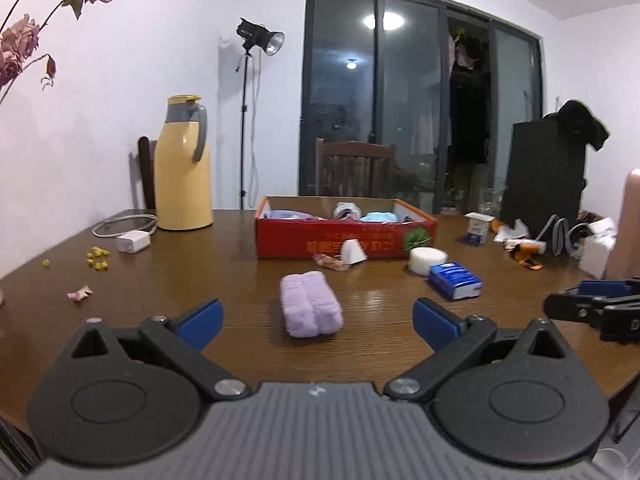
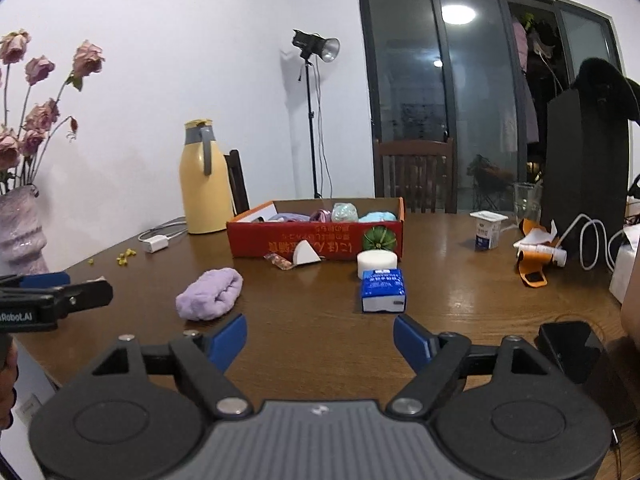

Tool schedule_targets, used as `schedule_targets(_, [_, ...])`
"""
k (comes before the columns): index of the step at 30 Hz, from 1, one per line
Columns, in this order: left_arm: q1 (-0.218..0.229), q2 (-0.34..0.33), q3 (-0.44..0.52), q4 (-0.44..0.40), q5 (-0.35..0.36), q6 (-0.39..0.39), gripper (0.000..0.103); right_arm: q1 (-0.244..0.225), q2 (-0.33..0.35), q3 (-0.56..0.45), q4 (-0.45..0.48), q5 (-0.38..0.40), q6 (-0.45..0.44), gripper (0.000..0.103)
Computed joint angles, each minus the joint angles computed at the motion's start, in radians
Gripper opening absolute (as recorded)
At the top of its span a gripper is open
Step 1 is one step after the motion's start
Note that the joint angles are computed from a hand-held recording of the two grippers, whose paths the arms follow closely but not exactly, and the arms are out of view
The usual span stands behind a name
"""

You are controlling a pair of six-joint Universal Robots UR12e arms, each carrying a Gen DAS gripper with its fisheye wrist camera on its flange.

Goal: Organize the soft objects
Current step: 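Withdraw both tools from the box toward the white round sponge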

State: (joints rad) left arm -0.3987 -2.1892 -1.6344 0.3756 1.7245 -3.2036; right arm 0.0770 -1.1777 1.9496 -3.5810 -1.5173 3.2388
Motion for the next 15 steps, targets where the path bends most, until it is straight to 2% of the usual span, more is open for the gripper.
schedule_targets(6, [0.012, -0.022, 0.058, -0.113, -0.006, -0.06, 0.103, -0.013, 0.028, -0.038, 0.056, -0.009, 0.04, 0.08])
schedule_targets(15, [0.018, -0.1, 0.208, -0.208, -0.025, -0.041, 0.103, -0.035, 0.104, -0.182, 0.149, 0.01, 0.008, 0.078])
